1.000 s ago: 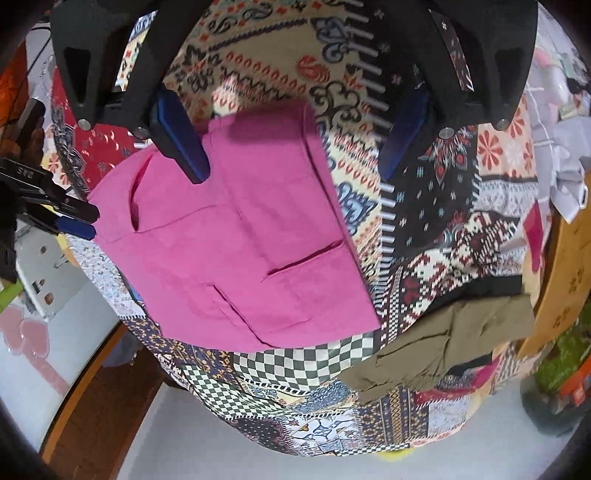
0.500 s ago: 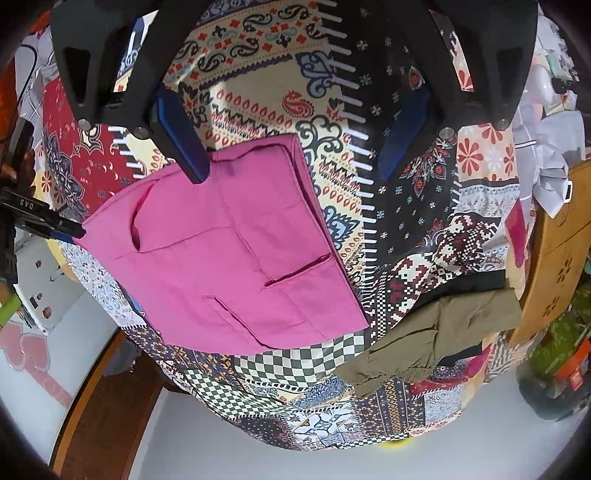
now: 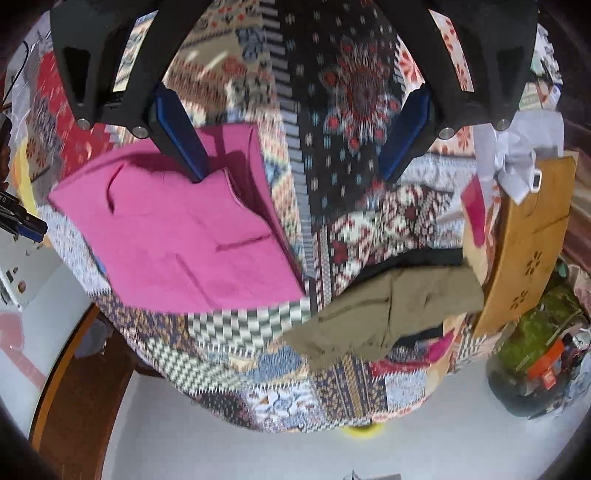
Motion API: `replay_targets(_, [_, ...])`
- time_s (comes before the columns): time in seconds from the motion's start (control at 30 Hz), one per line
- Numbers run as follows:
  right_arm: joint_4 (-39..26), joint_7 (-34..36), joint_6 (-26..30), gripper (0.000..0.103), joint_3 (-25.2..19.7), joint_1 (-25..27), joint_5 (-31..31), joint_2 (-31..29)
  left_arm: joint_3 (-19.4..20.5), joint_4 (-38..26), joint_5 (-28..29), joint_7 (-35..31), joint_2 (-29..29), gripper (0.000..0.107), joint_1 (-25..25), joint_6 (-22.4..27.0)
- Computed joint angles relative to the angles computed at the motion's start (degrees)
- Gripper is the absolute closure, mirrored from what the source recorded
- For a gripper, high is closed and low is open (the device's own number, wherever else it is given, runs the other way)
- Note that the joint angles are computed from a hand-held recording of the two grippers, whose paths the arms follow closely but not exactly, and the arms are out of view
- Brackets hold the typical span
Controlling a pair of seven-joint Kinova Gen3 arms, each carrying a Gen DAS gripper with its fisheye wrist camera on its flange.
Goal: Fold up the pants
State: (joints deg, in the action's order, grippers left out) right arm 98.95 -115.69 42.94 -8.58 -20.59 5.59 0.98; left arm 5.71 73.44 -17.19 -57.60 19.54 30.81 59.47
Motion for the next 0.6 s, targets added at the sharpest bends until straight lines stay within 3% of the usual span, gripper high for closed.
replay_targets(0.23, [-4.2, 2.2, -2.4, 0.052, 1.1, 0.8, -1.5, 2.9, -1.1, -8.1, -1.7, -2.9, 3.6, 0.013, 0.3, 2.0])
replay_targets(0.47, [-8.0, 5.7, -3.3, 0.052, 2.1, 1.9, -3.6, 7.6, -2.8, -9.0, -2.7, -3.1, 2.8, 0.013, 0.0, 1.0])
replay_targets(0.6, [-9.4, 7.8, -4.0, 0.052, 2.5, 2.7, -5.4, 10.2, -2.9, -12.6, -2.1, -4.3, 5.6, 0.013, -1.4, 3.8])
